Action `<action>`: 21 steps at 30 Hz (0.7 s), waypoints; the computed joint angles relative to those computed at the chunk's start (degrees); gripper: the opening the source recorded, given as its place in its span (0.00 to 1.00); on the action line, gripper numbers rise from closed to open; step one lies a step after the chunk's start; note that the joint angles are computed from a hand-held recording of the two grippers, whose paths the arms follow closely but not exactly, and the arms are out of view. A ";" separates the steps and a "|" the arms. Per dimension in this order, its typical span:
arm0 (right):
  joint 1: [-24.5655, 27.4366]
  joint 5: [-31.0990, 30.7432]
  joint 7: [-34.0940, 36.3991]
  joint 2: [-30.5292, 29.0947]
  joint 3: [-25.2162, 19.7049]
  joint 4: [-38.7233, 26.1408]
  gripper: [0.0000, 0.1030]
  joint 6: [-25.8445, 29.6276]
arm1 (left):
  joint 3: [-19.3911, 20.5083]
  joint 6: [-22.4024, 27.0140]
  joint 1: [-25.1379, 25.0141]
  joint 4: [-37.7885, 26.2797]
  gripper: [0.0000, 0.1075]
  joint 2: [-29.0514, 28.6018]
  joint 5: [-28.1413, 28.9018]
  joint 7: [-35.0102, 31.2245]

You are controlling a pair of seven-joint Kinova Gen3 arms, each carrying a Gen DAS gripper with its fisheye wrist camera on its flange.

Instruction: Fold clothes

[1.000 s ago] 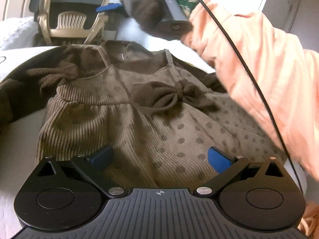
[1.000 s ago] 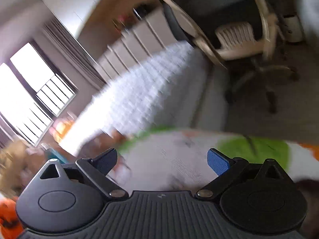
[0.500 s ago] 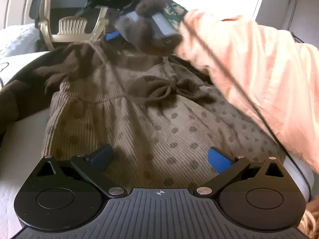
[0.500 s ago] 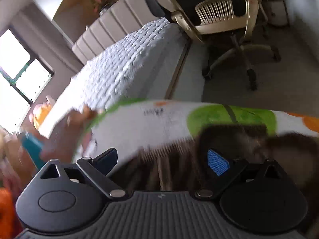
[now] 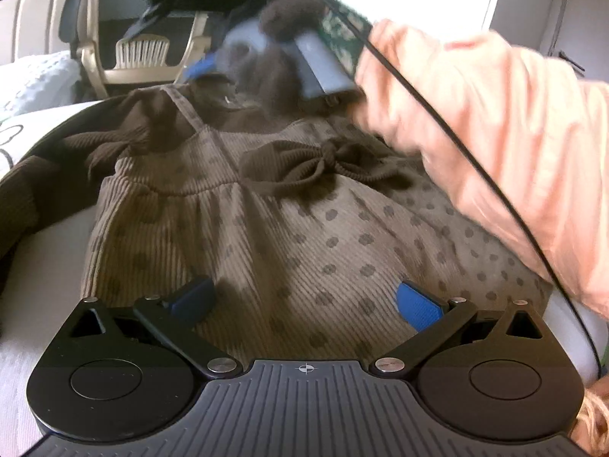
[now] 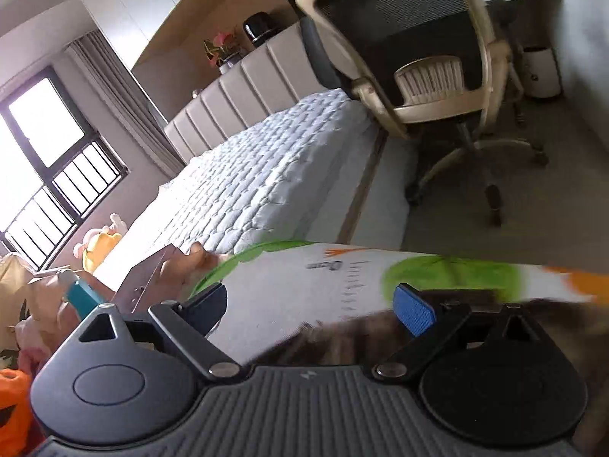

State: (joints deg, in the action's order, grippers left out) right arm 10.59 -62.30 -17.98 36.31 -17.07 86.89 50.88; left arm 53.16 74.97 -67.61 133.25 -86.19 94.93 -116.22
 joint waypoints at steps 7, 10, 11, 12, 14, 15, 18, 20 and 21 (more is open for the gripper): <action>16.72 -9.06 12.59 -10.46 8.33 12.57 0.92 -8.38 | -0.58 0.93 -0.09 1.37 0.96 0.36 0.72 -2.04; 18.55 -10.41 8.63 -9.37 13.47 13.43 0.82 -13.65 | -0.42 1.11 -0.42 -0.01 0.96 0.68 -0.61 -1.65; 19.93 -10.47 6.30 -8.17 13.78 13.02 0.79 -13.73 | -0.30 0.98 -0.40 -0.57 0.96 0.83 -1.24 -1.23; 20.36 -10.70 3.97 -6.87 15.08 12.39 0.79 -12.87 | -0.16 0.72 -0.28 -1.22 0.96 0.94 -2.03 -0.46; 19.84 -11.17 -0.69 -3.93 18.14 10.75 0.79 -9.34 | 0.13 -0.16 0.32 -2.81 0.96 0.99 -4.27 2.45; 20.46 -11.14 -3.02 -2.50 18.21 10.04 0.79 -8.54 | 0.35 -0.64 0.63 -3.61 0.96 1.08 -5.40 3.89; 21.74 -10.58 -4.42 0.17 14.37 9.36 0.79 -11.71 | 1.25 -2.01 1.53 -5.72 0.96 1.74 -8.46 7.00; 20.11 -12.40 -0.69 0.59 12.47 9.94 0.77 -16.37 | 2.09 -2.81 1.84 -7.01 0.96 2.55 -10.18 7.92; 20.22 -13.20 1.64 1.27 10.38 9.71 0.71 -18.70 | 2.53 -3.20 1.94 -7.57 0.96 3.04 -10.95 8.30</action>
State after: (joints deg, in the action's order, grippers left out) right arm 30.81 -75.50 -16.34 37.57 -6.69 96.60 32.18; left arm 55.69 71.76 -65.66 125.67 -83.14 83.99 -107.92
